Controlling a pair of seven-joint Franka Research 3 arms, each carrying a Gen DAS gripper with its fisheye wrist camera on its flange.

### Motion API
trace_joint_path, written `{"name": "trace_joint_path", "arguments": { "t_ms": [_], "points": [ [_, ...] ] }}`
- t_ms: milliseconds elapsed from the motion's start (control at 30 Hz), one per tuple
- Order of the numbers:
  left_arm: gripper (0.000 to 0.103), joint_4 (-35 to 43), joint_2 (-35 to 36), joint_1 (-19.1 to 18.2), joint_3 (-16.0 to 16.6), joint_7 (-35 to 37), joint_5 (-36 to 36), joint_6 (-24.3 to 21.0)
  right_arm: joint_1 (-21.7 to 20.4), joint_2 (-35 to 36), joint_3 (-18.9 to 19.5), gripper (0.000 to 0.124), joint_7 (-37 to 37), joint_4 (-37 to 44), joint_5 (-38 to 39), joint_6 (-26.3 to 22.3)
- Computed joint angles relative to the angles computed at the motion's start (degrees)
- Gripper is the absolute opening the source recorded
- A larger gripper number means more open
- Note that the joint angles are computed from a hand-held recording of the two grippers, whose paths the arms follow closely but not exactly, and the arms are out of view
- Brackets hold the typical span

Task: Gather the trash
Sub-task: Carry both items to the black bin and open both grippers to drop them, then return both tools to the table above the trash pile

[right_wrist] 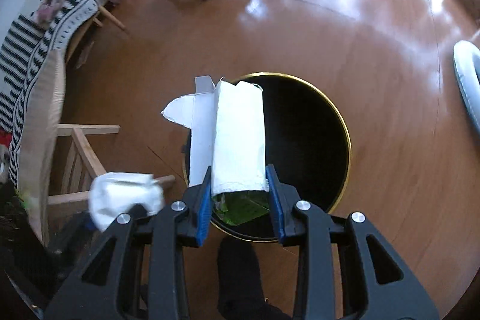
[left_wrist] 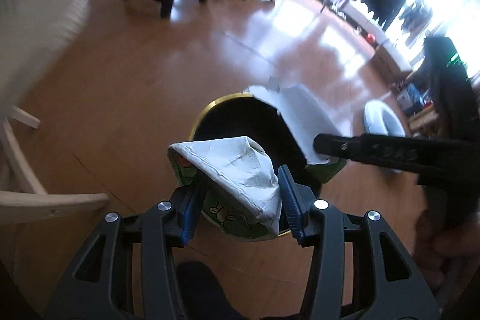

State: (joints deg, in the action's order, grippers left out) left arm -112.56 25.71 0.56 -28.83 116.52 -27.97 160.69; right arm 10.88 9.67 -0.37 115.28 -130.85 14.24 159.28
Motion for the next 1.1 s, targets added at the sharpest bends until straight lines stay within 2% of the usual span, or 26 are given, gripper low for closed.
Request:
{"name": "trace_joint_path", "arguments": {
  "t_ms": [167, 333, 367, 400, 467, 500, 600, 700, 767, 800, 933, 1033, 1100],
  "points": [
    [0.048, 2.73, 3.96, -1.78, 0.89, -2.63, 2.38, -0.46, 0.76, 0.09, -0.86, 0.033, 4.32, -0.20, -2.49, -0.60],
    [0.048, 6.34, 8.18, -1.06, -0.33, -3.03, 4.68, -0.11, 0.51, 0.39, -1.69, 0.034, 6.32, 0.23, -4.41, -0.43],
    [0.052, 6.61, 8.41, -0.98, -0.56, -3.19, 5.23, 0.08, 0.77, 0.71, -2.27, 0.038, 7.99, 0.76, -5.84, -0.54],
    [0.065, 6.69, 8.64, -0.86, -0.72, -3.09, 5.90, 0.48, 0.95, 0.37, -2.51, 0.051, 9.27, 0.62, -6.67, -0.53],
    [0.079, 6.07, 8.49, -0.50, -1.12, -3.35, 6.78, 2.65, 1.10, -0.36, -2.86, 0.063, 11.43, 0.21, -8.43, 0.31],
    [0.079, 5.54, 8.38, 0.47, -2.20, -3.02, 6.67, 3.67, 1.55, -1.04, -3.34, 0.063, 13.35, -0.15, -10.51, 0.73],
    [0.081, 4.98, 7.44, 2.48, -3.84, -3.44, 6.87, 2.87, 1.85, -2.33, -3.36, 0.063, 17.16, -0.34, -14.09, 1.64],
    [0.087, 1.94, 3.94, 5.53, -5.94, -2.44, 5.00, 4.21, 2.62, -4.01, -2.87, 0.067, 20.74, 0.13, -18.47, 3.11],
    [0.091, -1.49, -0.66, 9.11, -7.93, -0.64, 2.04, 5.01, 3.43, -4.62, -2.19, 0.071, 23.31, 1.37, -22.26, 4.30],
    [0.092, -2.39, -2.25, 9.65, -7.89, 0.03, 0.86, 5.14, 3.85, -4.70, -1.66, 0.072, 23.84, 2.40, -23.70, 4.99],
    [0.093, -9.43, -14.21, 17.17, -9.54, 8.54, -11.01, 5.33, 7.01, -3.72, 0.02, 0.077, 26.40, 8.12, -31.58, 6.82],
    [0.094, -14.52, -22.67, 19.52, -6.09, 11.73, -15.89, 6.69, 10.84, -0.66, 1.32, 0.080, 25.34, 14.91, -35.81, 7.57],
    [0.094, -18.24, -28.10, 20.51, -2.35, 12.31, -17.14, 7.86, 12.66, 2.08, 3.11, 0.081, 20.84, 19.20, -33.06, 8.47]
  ]
}}
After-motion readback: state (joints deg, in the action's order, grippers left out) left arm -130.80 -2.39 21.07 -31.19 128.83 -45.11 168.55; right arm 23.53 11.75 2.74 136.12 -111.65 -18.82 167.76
